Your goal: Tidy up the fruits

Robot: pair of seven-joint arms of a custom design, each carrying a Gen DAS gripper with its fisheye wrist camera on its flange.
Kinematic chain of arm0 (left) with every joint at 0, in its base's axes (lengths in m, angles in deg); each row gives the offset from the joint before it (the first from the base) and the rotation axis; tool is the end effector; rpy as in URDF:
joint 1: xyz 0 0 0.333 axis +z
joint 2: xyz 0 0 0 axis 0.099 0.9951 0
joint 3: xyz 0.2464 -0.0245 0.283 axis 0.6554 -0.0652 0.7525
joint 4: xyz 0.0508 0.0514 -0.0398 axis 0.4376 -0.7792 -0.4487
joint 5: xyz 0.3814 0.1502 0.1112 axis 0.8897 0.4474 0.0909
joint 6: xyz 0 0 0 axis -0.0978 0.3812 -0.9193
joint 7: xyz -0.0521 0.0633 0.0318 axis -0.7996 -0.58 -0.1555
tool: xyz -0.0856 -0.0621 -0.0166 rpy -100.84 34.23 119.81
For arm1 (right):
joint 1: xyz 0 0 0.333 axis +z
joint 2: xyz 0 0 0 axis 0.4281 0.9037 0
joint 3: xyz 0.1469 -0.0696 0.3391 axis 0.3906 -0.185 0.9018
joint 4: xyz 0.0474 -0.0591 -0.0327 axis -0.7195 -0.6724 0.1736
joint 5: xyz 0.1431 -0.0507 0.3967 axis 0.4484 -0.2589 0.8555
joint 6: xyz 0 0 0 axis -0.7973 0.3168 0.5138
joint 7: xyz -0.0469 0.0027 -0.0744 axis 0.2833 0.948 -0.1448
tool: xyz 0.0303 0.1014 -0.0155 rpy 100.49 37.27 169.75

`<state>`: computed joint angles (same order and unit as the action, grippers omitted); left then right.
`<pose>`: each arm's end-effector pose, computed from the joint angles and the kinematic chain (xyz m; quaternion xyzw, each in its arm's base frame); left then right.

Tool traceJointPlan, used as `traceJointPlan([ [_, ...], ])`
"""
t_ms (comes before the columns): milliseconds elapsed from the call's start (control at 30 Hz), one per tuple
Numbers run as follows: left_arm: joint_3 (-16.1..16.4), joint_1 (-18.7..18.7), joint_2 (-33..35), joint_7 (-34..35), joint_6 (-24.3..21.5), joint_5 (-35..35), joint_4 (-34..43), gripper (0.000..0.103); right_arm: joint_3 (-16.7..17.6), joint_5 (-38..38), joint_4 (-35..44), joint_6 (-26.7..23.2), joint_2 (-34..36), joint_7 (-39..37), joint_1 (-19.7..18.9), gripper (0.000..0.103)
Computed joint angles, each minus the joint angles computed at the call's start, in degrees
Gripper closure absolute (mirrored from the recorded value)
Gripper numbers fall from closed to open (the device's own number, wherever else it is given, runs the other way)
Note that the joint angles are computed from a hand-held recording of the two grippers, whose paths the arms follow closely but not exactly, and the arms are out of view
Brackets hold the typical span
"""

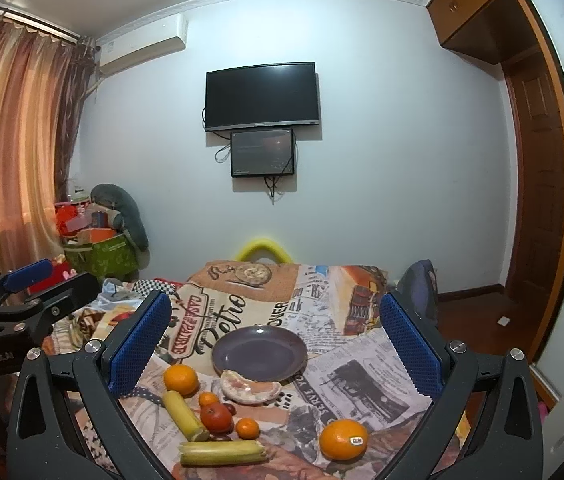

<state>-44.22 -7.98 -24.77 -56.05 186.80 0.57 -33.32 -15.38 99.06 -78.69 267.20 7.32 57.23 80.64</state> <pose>0.6759 -0.2622 0.6538 -0.5050 0.5868 -0.5022 0.3854 0.7103 0.3100 0.6106 -0.5773 0.4960 -0.4060 0.5058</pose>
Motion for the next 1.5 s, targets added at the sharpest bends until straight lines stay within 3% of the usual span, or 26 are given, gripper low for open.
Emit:
traceJointPlan([
  [100,-0.18,0.43,0.17,1.84,0.39,-1.81,-0.1,0.0,-0.51,-0.28,-0.01,-0.78,0.22,0.51,0.11,0.0],
  [233,-0.49,0.91,1.77,10.52,1.23,-9.28,0.47,0.0,-1.24,-2.55,0.46,-2.51,0.86,2.14,-0.39,0.0],
  [333,-2.31,2.62,3.97,20.19,3.04,-17.25,1.2,0.0,-0.31,-5.1,1.58,-5.58,1.26,3.91,-2.6,0.0],
  [433,-4.27,3.99,6.38,27.85,2.78,-23.06,2.53,0.0,2.84,-7.43,2.71,-8.62,1.03,4.95,-6.13,0.0],
  [500,-10.5,7.74,8.47,39.27,-0.92,-31.14,3.53,0.0,6.12,-8.93,3.26,-10.51,0.58,4.77,-9.25,0.0],
  [600,-20.22,13.34,12.06,54.96,-6.22,-42.36,5.71,0.0,7.39,-11.1,4.55,-14.54,1.08,6.2,-11.65,0.0],
  [667,-23.91,14.73,15.0,62.22,-10.32,-47.27,8.53,0.0,9.92,-11.81,5.52,-16.97,1.19,6.43,-14.53,0.0],
  [767,-26.44,15.02,18.33,69.69,-15.01,-52.34,11.99,0.0,14.37,-12.34,7.27,-20.68,1.38,6.3,-19.32,0.003],
  [867,-28.91,14.91,21.75,76.79,-20.87,-57.58,16.08,0.011,14.65,-14.83,8.65,-23.99,2.35,8.47,-21.01,0.011],
  [1000,-28.35,12.45,25.6,81.98,-29.45,-62.46,22.2,0.028,19.03,-15.89,8.99,-28.08,2.27,8.79,-25.21,0.019],
  [1067,-28.39,11.29,27.83,84.57,-35.06,-65.58,26.02,0.036,20.59,-16.98,9.57,-30.24,2.67,9.34,-26.79,0.031],
  [1167,-27.52,9.19,30.56,87.5,-41.28,-69.08,30.87,0.044,24.17,-17.9,10.03,-33.44,2.79,8.95,-29.7,0.038],
  [1500,-22.84,4.4,31.05,95.69,-47.3,-76.23,32.1,0.046,34.77,-21.08,11.09,-37.04,3.95,9.64,-37.67,0.038],
])
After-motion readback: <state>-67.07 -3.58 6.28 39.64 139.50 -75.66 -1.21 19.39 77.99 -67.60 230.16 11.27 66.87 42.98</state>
